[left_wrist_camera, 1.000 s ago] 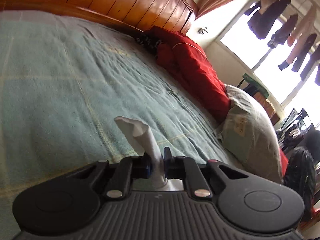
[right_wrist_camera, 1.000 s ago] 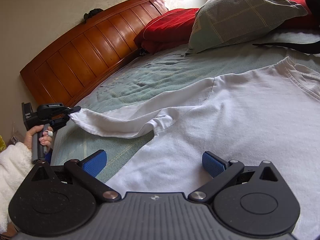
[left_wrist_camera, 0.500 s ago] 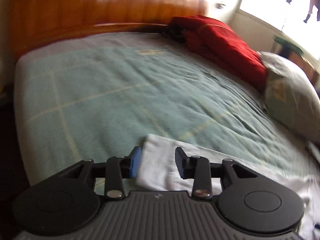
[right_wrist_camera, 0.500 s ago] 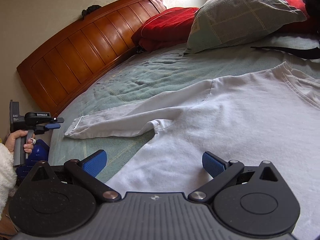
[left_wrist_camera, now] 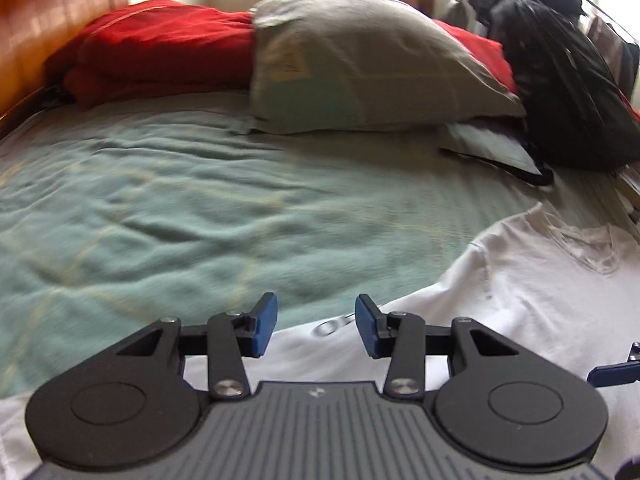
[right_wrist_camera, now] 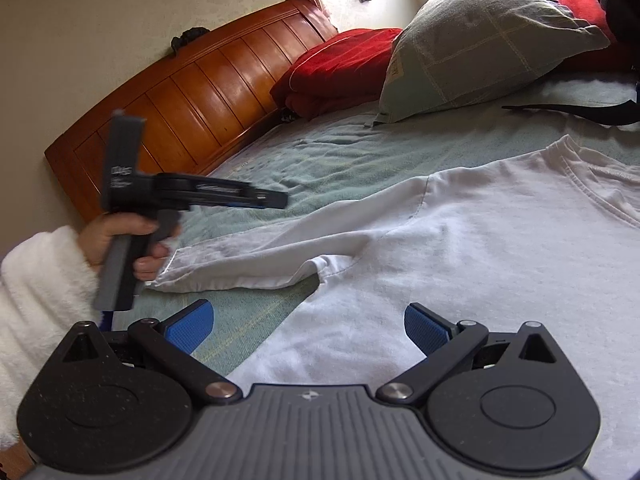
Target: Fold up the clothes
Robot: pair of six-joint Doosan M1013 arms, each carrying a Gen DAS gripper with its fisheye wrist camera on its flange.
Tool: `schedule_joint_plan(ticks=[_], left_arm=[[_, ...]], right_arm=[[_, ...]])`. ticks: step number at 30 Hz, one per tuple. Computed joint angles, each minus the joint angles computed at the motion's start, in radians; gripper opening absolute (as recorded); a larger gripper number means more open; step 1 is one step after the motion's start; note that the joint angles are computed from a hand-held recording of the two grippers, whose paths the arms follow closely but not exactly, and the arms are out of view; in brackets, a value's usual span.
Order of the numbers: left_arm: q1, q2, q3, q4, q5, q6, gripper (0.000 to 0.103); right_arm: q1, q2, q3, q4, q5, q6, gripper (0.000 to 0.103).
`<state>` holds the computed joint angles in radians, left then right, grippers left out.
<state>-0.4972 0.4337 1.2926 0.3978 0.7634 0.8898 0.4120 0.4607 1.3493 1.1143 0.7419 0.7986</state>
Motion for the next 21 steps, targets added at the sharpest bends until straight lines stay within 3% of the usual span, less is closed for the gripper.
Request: schedule_joint_plan(ticks=[11, 21], left_arm=[[0.007, 0.05, -0.06, -0.118, 0.008, 0.15, 0.042], [-0.041, 0.03, -0.018, -0.021, -0.019, 0.318, 0.042]], right_arm=[[0.0, 0.001, -0.007, -0.009, 0.03, -0.004, 0.103], [0.006, -0.003, -0.01, -0.039, 0.047, -0.025, 0.103]])
